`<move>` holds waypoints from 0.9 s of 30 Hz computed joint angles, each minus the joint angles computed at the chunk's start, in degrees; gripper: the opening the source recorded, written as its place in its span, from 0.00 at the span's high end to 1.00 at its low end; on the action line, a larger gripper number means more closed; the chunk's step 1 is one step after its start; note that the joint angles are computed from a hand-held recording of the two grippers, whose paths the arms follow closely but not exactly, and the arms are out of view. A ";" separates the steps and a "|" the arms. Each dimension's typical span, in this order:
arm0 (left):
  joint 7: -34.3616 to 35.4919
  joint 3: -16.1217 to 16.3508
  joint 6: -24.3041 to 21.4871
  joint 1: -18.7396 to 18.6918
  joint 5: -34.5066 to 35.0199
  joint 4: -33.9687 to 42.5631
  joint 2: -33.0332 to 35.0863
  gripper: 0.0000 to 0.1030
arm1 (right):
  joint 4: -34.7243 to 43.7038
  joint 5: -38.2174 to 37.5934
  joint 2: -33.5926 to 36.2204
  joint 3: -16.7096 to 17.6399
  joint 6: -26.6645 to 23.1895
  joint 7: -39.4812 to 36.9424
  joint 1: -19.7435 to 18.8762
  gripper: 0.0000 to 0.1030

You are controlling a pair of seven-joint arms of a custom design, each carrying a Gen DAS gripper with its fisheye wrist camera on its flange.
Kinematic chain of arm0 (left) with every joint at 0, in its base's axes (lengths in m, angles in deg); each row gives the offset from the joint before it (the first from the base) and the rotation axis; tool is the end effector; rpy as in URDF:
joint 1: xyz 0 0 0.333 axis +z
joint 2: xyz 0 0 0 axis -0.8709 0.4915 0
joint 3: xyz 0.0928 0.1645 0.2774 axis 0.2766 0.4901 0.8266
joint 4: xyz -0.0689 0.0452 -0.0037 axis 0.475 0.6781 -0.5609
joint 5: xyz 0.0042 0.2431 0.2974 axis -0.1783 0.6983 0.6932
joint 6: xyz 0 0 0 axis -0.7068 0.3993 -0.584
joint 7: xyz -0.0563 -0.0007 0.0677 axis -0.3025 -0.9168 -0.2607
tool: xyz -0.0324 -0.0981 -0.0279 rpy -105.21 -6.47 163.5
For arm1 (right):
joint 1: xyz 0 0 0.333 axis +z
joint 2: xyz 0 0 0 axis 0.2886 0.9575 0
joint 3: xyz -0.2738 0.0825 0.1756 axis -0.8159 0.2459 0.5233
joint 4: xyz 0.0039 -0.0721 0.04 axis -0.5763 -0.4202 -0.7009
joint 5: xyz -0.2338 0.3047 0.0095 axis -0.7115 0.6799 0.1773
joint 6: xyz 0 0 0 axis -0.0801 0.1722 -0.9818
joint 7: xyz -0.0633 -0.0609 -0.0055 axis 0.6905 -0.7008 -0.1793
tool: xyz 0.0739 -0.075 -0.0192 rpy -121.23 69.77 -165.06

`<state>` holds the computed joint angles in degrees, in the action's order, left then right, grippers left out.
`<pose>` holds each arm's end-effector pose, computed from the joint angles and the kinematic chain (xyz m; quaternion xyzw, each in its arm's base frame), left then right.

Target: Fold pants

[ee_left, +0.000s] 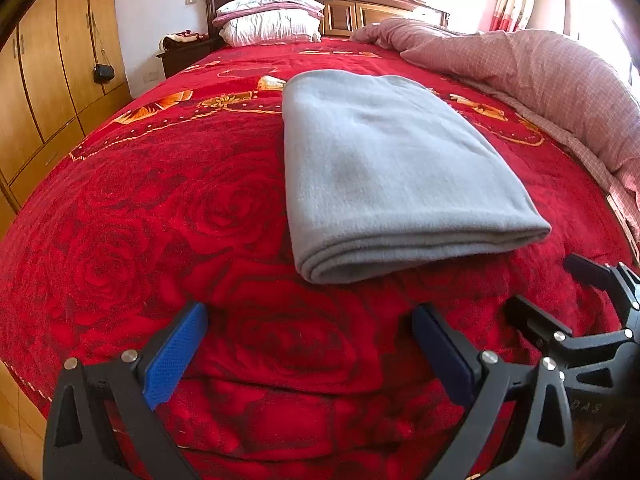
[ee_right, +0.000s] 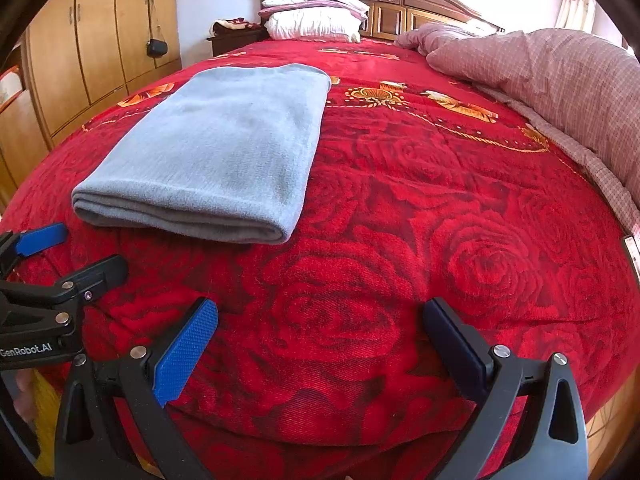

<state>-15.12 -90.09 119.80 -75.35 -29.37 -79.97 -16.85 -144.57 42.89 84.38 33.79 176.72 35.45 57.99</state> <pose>0.6041 -0.2435 0.4137 -0.6743 0.6552 -0.2375 0.2441 0.6173 0.2606 0.3696 -0.7453 0.5561 -0.2455 0.2741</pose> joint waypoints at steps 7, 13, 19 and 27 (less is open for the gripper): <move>-0.91 0.18 -0.25 -0.33 0.98 -0.02 -0.04 0.00 | -0.12 0.22 0.08 -0.31 0.26 -0.33 0.28 0.00; -1.27 0.18 -0.42 -0.35 1.39 0.06 -0.02 0.00 | -0.38 0.58 0.04 -0.48 0.66 -0.75 0.45 0.00; -1.74 0.24 -0.38 -0.45 1.87 0.07 0.00 0.00 | -0.40 1.09 0.07 -0.65 0.71 -1.14 0.68 0.00; -1.77 0.14 -0.37 -0.33 1.94 0.04 -0.02 0.00 | -0.40 1.42 0.11 -0.84 0.66 -1.39 0.89 0.00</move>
